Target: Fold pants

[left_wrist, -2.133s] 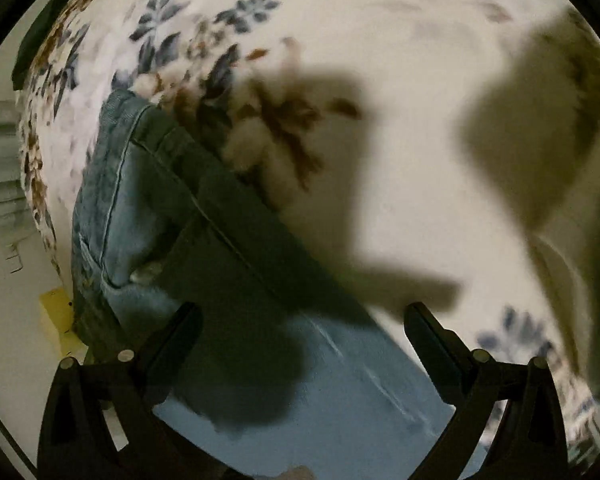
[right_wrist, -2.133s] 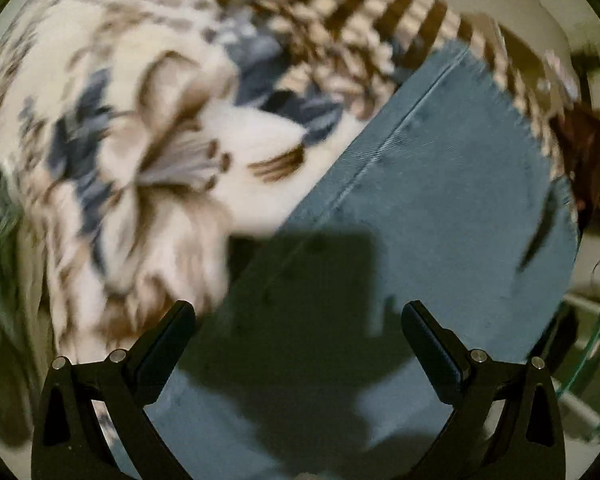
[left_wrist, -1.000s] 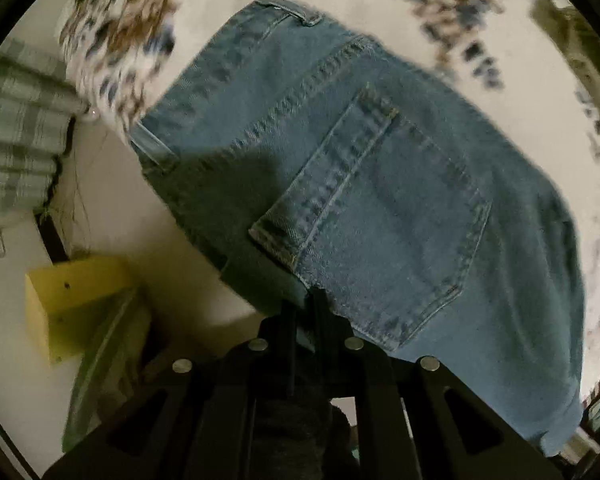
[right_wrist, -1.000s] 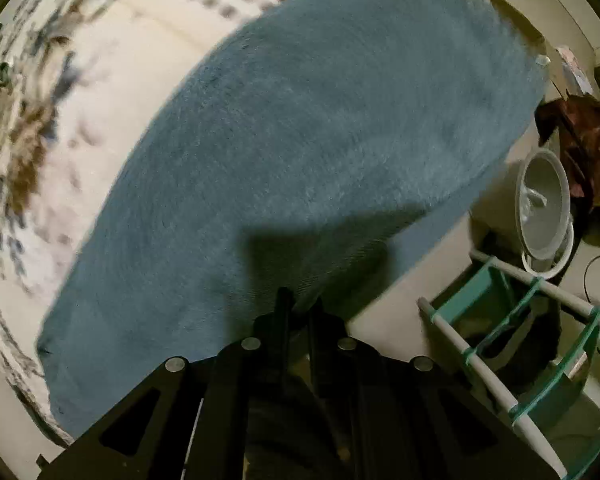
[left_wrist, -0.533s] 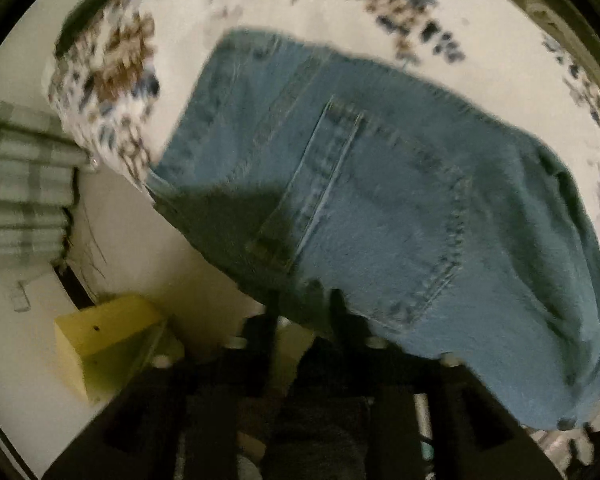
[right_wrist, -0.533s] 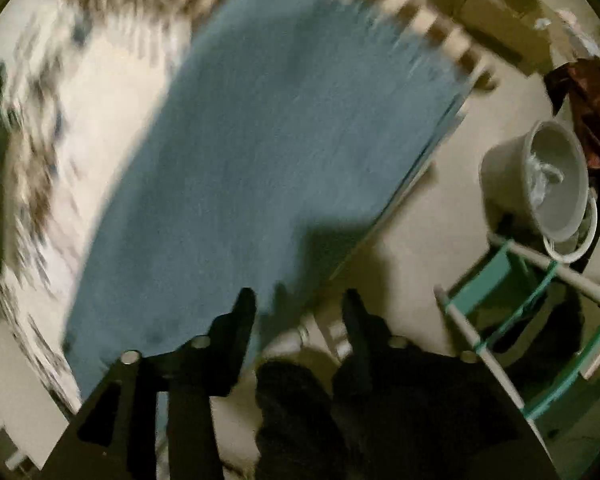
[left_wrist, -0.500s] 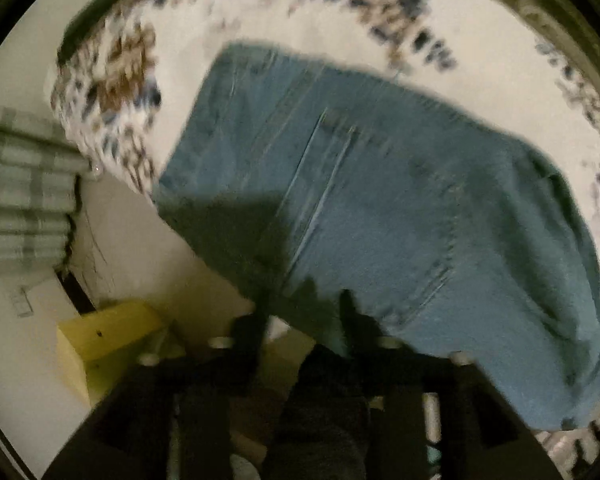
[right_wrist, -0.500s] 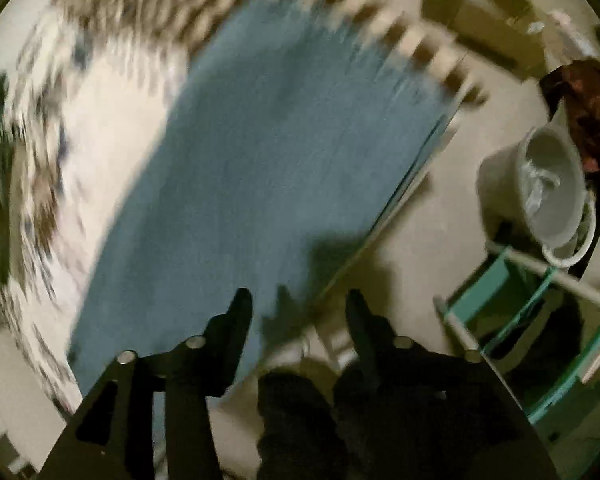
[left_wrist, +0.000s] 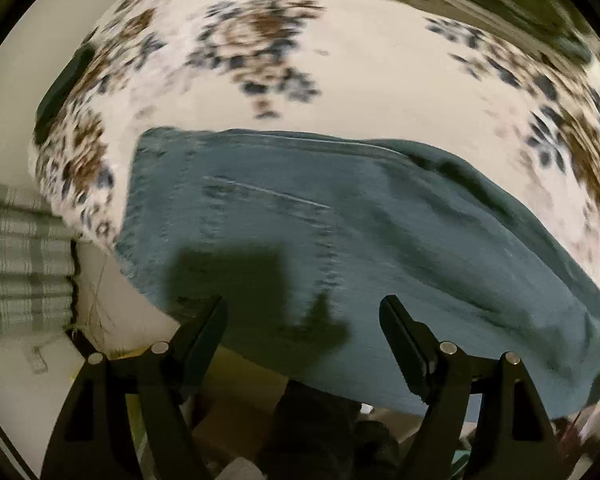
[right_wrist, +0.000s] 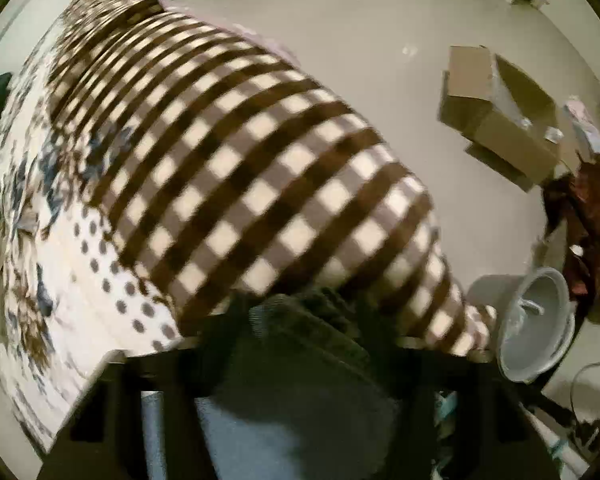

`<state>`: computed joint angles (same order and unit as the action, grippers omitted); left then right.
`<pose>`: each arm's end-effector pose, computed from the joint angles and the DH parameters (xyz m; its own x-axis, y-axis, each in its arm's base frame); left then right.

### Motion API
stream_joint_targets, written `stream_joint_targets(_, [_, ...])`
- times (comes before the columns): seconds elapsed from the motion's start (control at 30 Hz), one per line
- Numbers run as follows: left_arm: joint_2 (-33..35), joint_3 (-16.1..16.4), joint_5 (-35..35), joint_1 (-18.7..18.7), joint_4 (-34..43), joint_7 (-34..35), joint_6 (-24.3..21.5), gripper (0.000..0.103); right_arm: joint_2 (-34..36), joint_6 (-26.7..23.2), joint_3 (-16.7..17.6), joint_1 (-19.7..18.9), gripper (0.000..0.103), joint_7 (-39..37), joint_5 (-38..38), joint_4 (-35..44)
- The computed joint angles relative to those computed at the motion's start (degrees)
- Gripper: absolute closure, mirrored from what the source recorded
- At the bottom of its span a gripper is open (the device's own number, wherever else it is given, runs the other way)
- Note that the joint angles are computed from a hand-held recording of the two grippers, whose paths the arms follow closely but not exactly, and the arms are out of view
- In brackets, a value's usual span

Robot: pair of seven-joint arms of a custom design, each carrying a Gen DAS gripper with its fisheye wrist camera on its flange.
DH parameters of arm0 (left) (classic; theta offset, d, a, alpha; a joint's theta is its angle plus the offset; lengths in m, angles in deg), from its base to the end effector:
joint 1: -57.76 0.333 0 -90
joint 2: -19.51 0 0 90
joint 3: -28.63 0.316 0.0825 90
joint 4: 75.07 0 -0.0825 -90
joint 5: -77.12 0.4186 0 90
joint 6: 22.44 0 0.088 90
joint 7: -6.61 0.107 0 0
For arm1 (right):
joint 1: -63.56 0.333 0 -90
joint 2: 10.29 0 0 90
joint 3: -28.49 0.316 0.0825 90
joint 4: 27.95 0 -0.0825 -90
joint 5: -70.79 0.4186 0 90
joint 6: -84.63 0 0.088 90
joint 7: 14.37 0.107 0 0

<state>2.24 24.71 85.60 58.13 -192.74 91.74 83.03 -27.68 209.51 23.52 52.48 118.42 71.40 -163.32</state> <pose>0.5085 -0.0230 0.5667 -0.0002 -0.9875 -0.1573 -0.9951 0.0158 -0.0977 0.4737 -0.1367 0.4395 -0.8507 -0.5147 -0.1066 -0.5108 0.8574 -0.0632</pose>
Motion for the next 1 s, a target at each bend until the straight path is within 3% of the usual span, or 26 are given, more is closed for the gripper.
stream_joint_targets(0.03, [-0.1, -0.3, -0.3, -0.4, -0.2, 0.4, 0.0, 0.026, 0.9, -0.7, 0.6, -0.1, 0.082, 0.0, -1.8, 1.3])
stream_joint_targets(0.07, [-0.2, -0.5, -0.8, -0.9, -0.3, 0.8, 0.1, 0.026, 0.0, -1.0, 1.4, 0.1, 0.083, 0.5, -3.9, 1.0])
stream_joint_targets(0.37, [-1.1, -2.4, -2.9, -4.9, -2.3, 4.1, 2.5, 0.026, -16.3, 0.3, 6.0, -1.6, 0.084, 10.5, -11.4, -6.3])
stream_joint_targets(0.53, [0.2, -3.2, -2.9, -6.3, -2.7, 4.7, 4.9, 0.026, -16.8, 0.0, 7.2, -2.5, 0.085, 12.5, -12.5, -7.1])
stream_joint_targets(0.67, [2.0, -3.9, -2.1, -7.4, -3.0, 5.9, 8.1, 0.026, -13.0, 2.5, 7.5, -3.1, 0.084, 14.8, -14.0, -7.0])
stream_joint_targets(0.73, [3.8, -4.2, -2.0, -7.8, -2.5, 6.6, 8.8, 0.026, -10.3, 3.4, 6.1, -2.0, 0.084, 12.7, -12.8, -6.7])
stream_joint_targets(0.8, [5.3, -4.5, -1.6, -8.0, -2.2, 6.8, 9.6, 0.026, -6.9, -0.1, 4.6, -0.9, 0.074, 8.6, -11.5, -4.8])
stream_joint_targets(0.83, [6.3, -4.6, -1.4, -8.1, -2.0, 6.9, 10.2, 0.026, -6.3, -1.6, 3.4, -0.3, 0.049, 6.8, -9.5, -4.6])
stream_joint_targets(0.87, [7.0, -4.8, -1.1, -8.1, -2.0, 6.9, 10.8, 0.026, -7.2, -1.8, 2.2, 0.0, 0.041, 6.0, -7.1, -5.7])
stream_joint_targets(1.0, [10.8, -4.9, -0.5, -7.7, -0.9, 6.0, 11.2, 0.020, -18.1, -1.4, 2.1, -2.0, 0.041, 10.0, -2.7, -13.7])
